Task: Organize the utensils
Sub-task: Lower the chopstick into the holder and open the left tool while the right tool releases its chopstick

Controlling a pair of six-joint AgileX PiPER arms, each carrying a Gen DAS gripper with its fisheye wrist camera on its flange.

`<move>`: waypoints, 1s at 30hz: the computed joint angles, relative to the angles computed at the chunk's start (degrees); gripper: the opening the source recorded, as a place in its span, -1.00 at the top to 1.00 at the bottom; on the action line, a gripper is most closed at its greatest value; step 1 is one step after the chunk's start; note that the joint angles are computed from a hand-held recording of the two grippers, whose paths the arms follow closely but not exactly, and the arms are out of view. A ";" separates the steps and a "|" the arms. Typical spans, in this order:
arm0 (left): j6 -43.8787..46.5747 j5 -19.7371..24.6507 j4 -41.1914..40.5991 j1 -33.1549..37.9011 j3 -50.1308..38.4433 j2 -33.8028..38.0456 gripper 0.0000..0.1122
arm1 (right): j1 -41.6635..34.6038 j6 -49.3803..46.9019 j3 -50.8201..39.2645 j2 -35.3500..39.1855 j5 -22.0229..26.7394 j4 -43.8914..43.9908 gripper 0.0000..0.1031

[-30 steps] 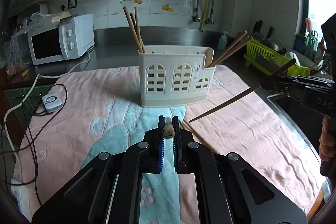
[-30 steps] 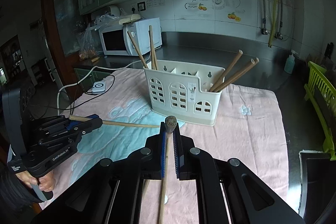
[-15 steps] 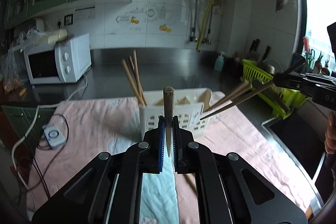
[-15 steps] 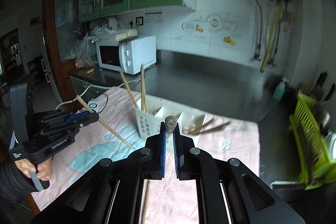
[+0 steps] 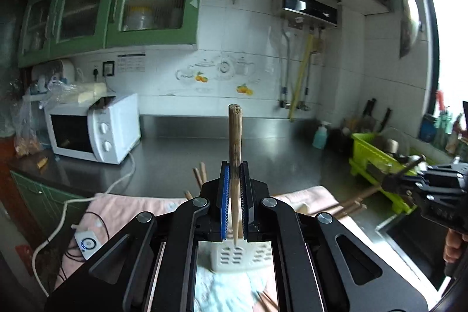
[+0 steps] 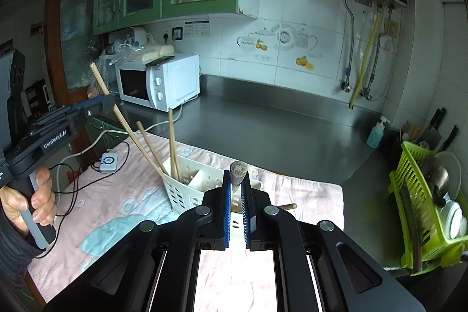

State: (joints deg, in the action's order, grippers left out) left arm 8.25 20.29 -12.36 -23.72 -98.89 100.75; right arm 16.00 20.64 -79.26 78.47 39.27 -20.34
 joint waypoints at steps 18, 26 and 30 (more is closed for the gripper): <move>-6.55 2.15 4.50 0.36 -11.23 7.90 0.90 | -4.40 -5.76 -2.24 8.65 -2.00 6.86 0.87; -3.64 4.98 1.95 0.95 -13.34 11.24 0.89 | -3.61 -2.20 0.16 6.96 -3.97 2.92 0.83; -3.63 4.62 1.66 0.99 -10.98 9.88 0.83 | -2.01 2.25 3.46 3.45 -4.88 -2.00 0.64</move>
State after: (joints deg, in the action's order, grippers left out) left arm 4.62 24.90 -10.70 -22.73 -109.87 110.64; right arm 13.99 22.89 -75.79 81.92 34.39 -22.34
